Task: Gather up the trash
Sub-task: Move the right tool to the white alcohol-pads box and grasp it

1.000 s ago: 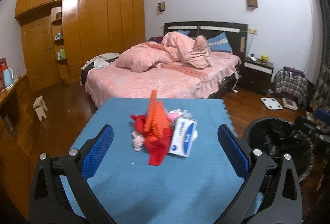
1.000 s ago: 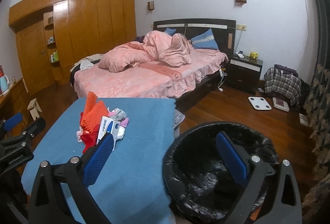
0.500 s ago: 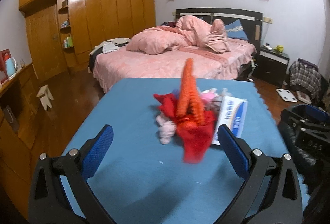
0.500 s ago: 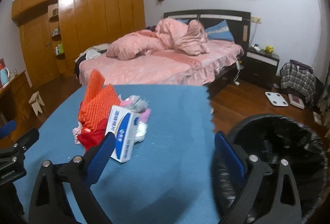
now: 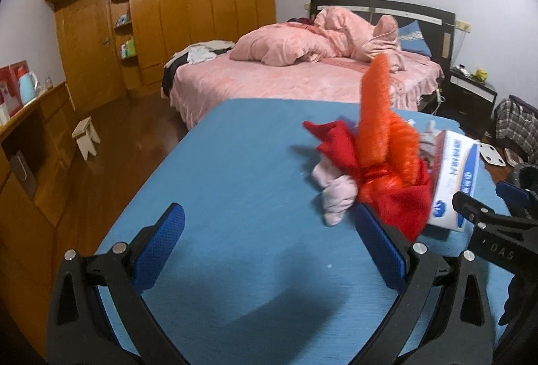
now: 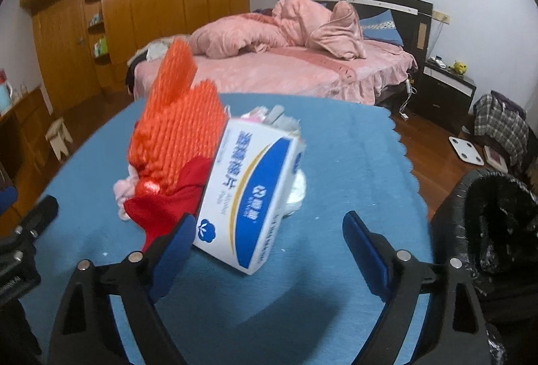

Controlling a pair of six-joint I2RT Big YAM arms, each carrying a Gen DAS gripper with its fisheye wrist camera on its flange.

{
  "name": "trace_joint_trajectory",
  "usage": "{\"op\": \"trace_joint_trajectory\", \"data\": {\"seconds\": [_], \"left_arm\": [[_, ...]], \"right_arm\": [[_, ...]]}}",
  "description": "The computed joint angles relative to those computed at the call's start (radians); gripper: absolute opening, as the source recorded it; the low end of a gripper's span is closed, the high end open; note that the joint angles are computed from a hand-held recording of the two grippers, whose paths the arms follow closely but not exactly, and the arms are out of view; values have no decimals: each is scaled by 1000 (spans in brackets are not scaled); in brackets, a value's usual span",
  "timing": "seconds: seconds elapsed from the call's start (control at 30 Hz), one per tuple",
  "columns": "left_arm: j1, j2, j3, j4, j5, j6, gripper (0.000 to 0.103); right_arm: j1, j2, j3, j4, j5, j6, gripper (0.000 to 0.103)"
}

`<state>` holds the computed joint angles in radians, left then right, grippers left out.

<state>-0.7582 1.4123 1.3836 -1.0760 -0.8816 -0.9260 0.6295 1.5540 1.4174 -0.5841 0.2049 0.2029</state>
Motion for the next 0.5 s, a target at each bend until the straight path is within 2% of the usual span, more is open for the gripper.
{"op": "trace_joint_trajectory", "data": {"seconds": [0.37, 0.5], "left_arm": [[23, -11, -30, 26, 16, 1, 98], [23, -7, -22, 12, 30, -8, 98]], "right_arm": [[22, 94, 92, -103, 13, -15, 87], [18, 83, 80, -122, 18, -26, 87]]}}
